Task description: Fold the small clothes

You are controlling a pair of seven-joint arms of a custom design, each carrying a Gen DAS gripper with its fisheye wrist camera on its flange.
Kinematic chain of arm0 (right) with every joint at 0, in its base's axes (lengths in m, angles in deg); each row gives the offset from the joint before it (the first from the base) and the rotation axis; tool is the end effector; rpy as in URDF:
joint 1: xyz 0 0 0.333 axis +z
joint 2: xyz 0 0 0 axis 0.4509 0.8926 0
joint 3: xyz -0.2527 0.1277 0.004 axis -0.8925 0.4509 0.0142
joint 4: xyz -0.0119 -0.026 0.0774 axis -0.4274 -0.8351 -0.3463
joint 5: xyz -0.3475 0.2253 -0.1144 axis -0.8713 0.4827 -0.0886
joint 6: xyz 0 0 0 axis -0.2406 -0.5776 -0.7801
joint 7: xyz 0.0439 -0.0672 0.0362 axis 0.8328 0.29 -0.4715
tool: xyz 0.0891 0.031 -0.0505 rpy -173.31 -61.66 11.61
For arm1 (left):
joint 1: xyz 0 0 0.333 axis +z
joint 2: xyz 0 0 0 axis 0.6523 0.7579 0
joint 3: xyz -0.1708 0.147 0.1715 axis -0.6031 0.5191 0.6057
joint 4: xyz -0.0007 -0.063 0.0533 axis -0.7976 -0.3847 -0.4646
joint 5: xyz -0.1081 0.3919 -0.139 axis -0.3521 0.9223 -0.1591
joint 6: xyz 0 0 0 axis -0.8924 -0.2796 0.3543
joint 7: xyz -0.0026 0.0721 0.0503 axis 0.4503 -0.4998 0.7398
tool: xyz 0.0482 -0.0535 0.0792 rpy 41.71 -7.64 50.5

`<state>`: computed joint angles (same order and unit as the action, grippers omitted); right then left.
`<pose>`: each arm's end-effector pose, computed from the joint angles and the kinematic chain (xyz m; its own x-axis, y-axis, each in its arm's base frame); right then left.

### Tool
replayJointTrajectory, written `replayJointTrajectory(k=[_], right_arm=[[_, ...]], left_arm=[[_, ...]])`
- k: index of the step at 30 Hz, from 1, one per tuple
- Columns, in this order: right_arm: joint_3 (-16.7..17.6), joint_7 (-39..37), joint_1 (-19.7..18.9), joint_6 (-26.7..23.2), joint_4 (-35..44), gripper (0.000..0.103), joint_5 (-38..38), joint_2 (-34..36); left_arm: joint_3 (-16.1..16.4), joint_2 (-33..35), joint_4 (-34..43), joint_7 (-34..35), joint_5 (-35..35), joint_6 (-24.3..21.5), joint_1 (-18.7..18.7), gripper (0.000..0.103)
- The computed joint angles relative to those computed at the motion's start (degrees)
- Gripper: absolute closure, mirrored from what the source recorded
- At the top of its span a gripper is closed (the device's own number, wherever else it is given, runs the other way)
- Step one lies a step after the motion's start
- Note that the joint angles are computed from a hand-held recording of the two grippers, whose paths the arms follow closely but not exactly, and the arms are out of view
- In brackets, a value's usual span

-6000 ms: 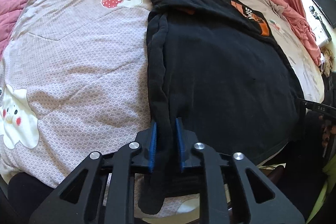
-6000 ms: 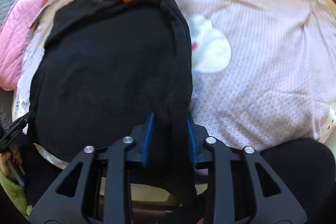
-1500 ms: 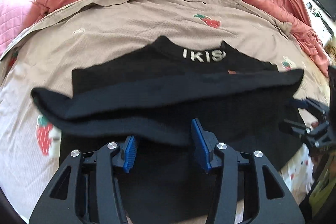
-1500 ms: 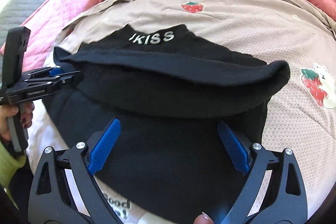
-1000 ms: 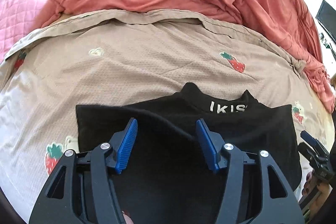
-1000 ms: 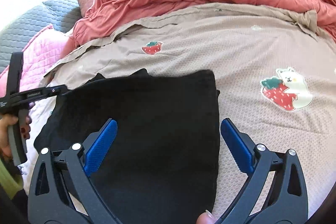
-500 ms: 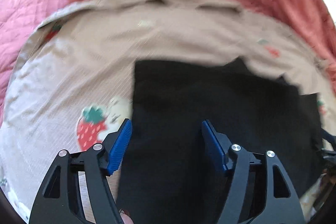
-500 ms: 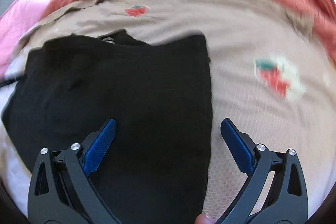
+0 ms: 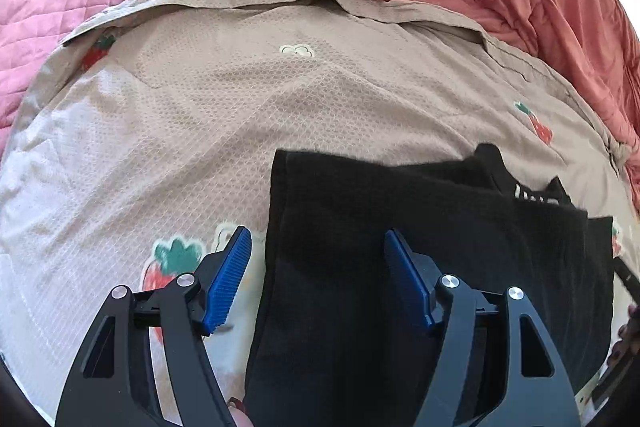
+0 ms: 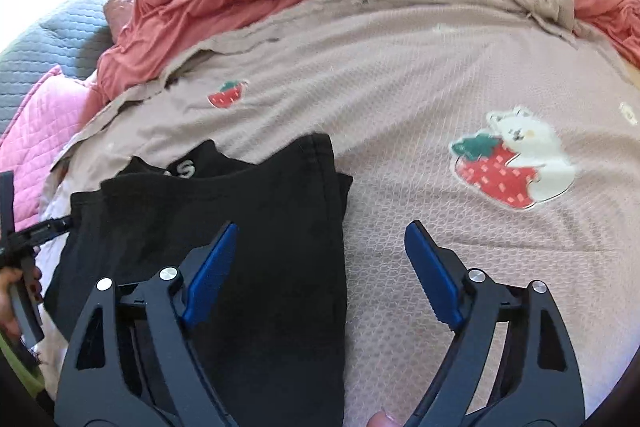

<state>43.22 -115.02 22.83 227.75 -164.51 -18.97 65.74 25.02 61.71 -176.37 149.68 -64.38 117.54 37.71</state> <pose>0.4019 0.1785 0.3134 -0.3822 -0.8854 -0.2645 -0.6566 0.4616 -0.5964 0.6073 -0.1344 0.3273 -0.2525 -0.9601 0.1205 -0.8607 0.1659 -0.4814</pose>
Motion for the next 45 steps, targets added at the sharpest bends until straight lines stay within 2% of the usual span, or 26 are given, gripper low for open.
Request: replayJointTrajectory(k=[1,2,3,4,5,7,9,11,12,15,18,19,21,23,25,27,29,32,35,37,39,45], right_arm=[[0.1,0.2,-0.5,0.7,0.3,0.029,-0.5,1.0],[0.0,-0.1,-0.4,1.0,0.7,0.037,-0.5,1.9],[-0.2,-0.8,-0.2,1.6,1.1,0.051,-0.8,3.0],[0.1,-0.3,-0.8,2.8,1.4,0.062,-2.0,3.5],[1.3,1.4,-2.6,5.0,1.6,0.082,-4.4,3.7],[1.9,2.0,-2.8,4.4,1.5,0.089,-4.6,2.5],[3.6,4.3,-4.5,5.1,0.8,0.093,-5.8,0.1],[5.6,5.7,-6.0,4.7,0.4,0.094,-6.0,-1.9],[6.1,5.7,-6.3,4.5,0.3,0.094,-5.9,-2.3],[6.5,5.8,-6.3,2.6,-0.3,0.098,-4.9,-3.4],[4.7,5.0,-5.5,2.4,-1.2,0.098,-3.3,-3.3],[4.9,5.1,-6.0,3.1,-1.1,0.098,-3.4,-2.6],[5.8,5.0,-6.9,3.7,-0.8,0.098,-3.9,-2.4],[7.1,5.8,-8.4,4.7,-0.6,0.095,-5.2,-2.8],[5.4,2.4,-5.2,0.6,-0.7,0.095,-2.2,-2.8],[1.9,-1.4,-1.1,-3.3,-0.3,0.095,1.0,-1.1],[0.3,-0.6,0.1,-3.2,-0.6,0.095,1.2,-0.5],[-1.4,-1.5,2.2,-5.0,-0.8,0.088,1.7,-1.4],[-2.1,-2.4,4.1,-7.7,-0.6,0.087,2.2,-2.7],[-2.4,-2.2,4.8,-8.5,-0.6,0.082,2.0,-3.4],[-2.4,-2.1,5.3,-8.9,-0.4,0.075,1.6,-4.0],[-0.3,-2.0,7.0,-12.6,1.3,0.064,-2.3,-7.1]], left_arm=[[-0.1,0.7,0.9,0.0,-0.4,-0.3,0.1,0.047],[0.0,1.0,1.1,-0.6,-0.1,-0.1,0.0,0.059],[0.2,1.1,1.2,-1.4,0.4,0.0,-0.2,0.074],[0.1,1.0,1.2,-1.7,0.6,0.1,-0.2,0.085],[-0.1,0.5,0.8,-1.4,1.0,0.8,-0.4,0.088],[0.5,-0.4,-0.2,-2.7,4.4,2.9,-1.3,0.093],[-0.1,-1.9,-1.8,-1.2,3.8,6.6,-1.1,0.093],[-2.3,-2.8,-1.9,5.0,-3.7,8.7,0.4,0.093],[-2.5,-2.8,-1.8,6.2,-5.1,9.1,0.3,0.093],[-0.9,-1.7,-0.5,3.1,-1.9,8.9,-0.9,0.093],[1.2,0.4,0.5,-2.5,4.7,7.9,-2.4,0.093],[2.7,1.8,1.5,-6.1,9.4,6.0,-3.6,0.091],[3.7,2.9,2.1,-9.5,14.3,4.5,-4.2,0.086],[4.3,3.2,1.6,-11.8,18.4,5.5,-4.6,0.083],[4.5,3.0,1.2,-13.1,21.3,6.2,-4.7,0.081],[4.8,2.1,0.5,-14.9,23.9,6.7,-4.9,0.080],[4.2,0.4,-1.0,-15.6,24.1,7.3,-4.3,0.080],[4.0,-2.3,-3.7,-16.7,25.3,8.3,-3.7,0.080],[2.7,-5.5,-6.8,-13.9,22.9,8.6,-2.6,0.079],[2.4,-7.4,-8.5,-13.1,22.3,8.3,-2.3,0.070],[2.2,-9.7,-10.8,-11.3,20.3,8.6,-2.2,0.064],[3.4,-16.1,-17.0,-2.9,10.4,8.4,-4.0,0.059]])
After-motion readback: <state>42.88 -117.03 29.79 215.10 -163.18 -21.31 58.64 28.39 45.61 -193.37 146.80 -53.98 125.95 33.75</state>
